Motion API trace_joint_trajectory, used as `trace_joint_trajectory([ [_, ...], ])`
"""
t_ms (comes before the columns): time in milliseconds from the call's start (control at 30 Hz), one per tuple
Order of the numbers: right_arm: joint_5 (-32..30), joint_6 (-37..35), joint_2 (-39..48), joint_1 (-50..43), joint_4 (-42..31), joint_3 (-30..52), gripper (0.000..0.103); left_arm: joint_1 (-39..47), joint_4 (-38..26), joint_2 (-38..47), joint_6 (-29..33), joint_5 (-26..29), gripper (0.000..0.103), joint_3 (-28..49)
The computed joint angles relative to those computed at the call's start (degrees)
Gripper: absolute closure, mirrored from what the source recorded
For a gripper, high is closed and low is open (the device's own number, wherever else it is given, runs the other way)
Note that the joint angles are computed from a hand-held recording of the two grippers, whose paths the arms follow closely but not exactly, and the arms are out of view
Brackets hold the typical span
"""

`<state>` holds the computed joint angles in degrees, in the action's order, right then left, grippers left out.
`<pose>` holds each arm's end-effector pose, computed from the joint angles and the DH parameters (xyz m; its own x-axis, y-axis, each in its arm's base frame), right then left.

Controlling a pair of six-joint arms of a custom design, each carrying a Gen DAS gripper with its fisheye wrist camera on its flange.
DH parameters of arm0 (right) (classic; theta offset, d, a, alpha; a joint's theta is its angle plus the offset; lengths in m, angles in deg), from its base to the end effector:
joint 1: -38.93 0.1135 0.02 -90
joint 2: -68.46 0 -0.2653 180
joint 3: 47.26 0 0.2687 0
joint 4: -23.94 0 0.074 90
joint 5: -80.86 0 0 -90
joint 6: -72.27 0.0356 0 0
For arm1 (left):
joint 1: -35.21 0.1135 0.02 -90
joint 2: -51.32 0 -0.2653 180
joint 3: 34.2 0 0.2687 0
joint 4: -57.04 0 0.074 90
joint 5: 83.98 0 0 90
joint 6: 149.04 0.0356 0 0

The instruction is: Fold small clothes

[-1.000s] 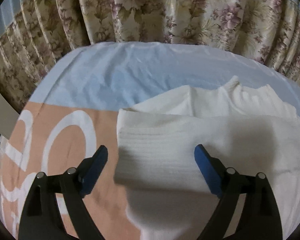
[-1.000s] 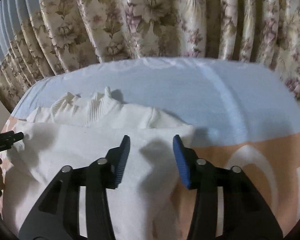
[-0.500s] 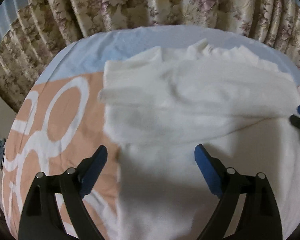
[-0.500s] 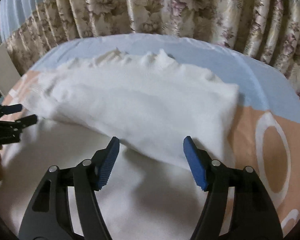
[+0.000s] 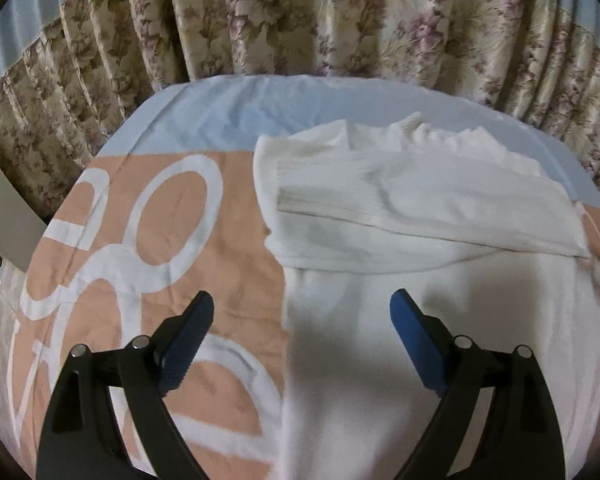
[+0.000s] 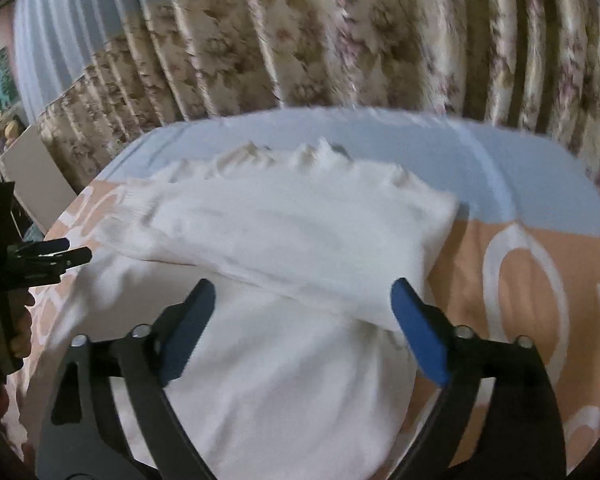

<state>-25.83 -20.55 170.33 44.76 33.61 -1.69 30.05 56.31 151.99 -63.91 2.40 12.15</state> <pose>0.2953 0.0404 0.0710 -0.7079 -0.1196 -0.6961 -0.3287 0.9281 0.1747 0.2876 -0.0237 0.0662 -0.8179 -0.0112 -0.5752 -0.0158 0.9999 0.0029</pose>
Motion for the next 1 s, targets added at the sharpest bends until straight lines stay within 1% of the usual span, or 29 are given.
trace_joint_trajectory([
  [33,0.6,0.3,-2.0,0.8,-1.1,-0.8,0.003,-0.6,-0.7,-1.5,-0.5,0.3,0.012,-0.8],
  [133,3.8,2.9,-6.3,3.3,-4.4,-2.4,0.003,-3.2,-2.7,-3.9,-2.2,-0.4,0.011,-1.8],
  [267,7.8,7.4,-10.9,6.6,-5.9,-5.7,0.003,-7.6,-3.2,-5.8,-4.5,-4.5,0.008,-4.0],
  [333,11.5,9.1,-12.8,8.8,-4.7,-8.3,0.003,-8.9,-3.4,-7.2,-5.0,-5.4,0.007,-5.6],
  [467,17.9,11.8,-15.3,12.5,-4.9,-11.4,0.003,-10.9,-4.6,-10.5,-7.0,-7.0,0.007,-8.3],
  [633,27.1,13.5,-21.2,18.4,-8.4,-14.9,0.003,-12.9,-8.8,-17.6,-10.7,-8.4,0.006,-11.6],
  [667,28.8,13.8,-23.4,20.0,-9.3,-16.0,0.003,-13.7,-9.8,-19.6,-11.3,-9.3,0.006,-12.5],
  [767,32.9,16.2,-26.4,22.7,-11.4,-17.3,0.003,-16.8,-12.2,-23.8,-13.5,-12.8,0.006,-14.2],
  [800,32.8,17.7,-27.4,22.9,-13.2,-17.4,0.003,-18.2,-13.4,-25.9,-14.2,-14.3,0.006,-15.1],
  [900,28.1,19.7,-31.5,21.6,-17.2,-18.6,0.003,-22.4,-17.3,-31.2,-16.3,-18.7,0.006,-16.7],
  [933,27.7,20.1,-34.3,21.9,-18.4,-19.6,0.003,-23.5,-18.4,-32.1,-17.0,-19.7,0.006,-16.9],
  [1000,28.9,20.1,-41.8,23.4,-22.5,-21.7,0.003,-25.6,-21.4,-35.9,-18.4,-21.0,0.006,-17.9],
])
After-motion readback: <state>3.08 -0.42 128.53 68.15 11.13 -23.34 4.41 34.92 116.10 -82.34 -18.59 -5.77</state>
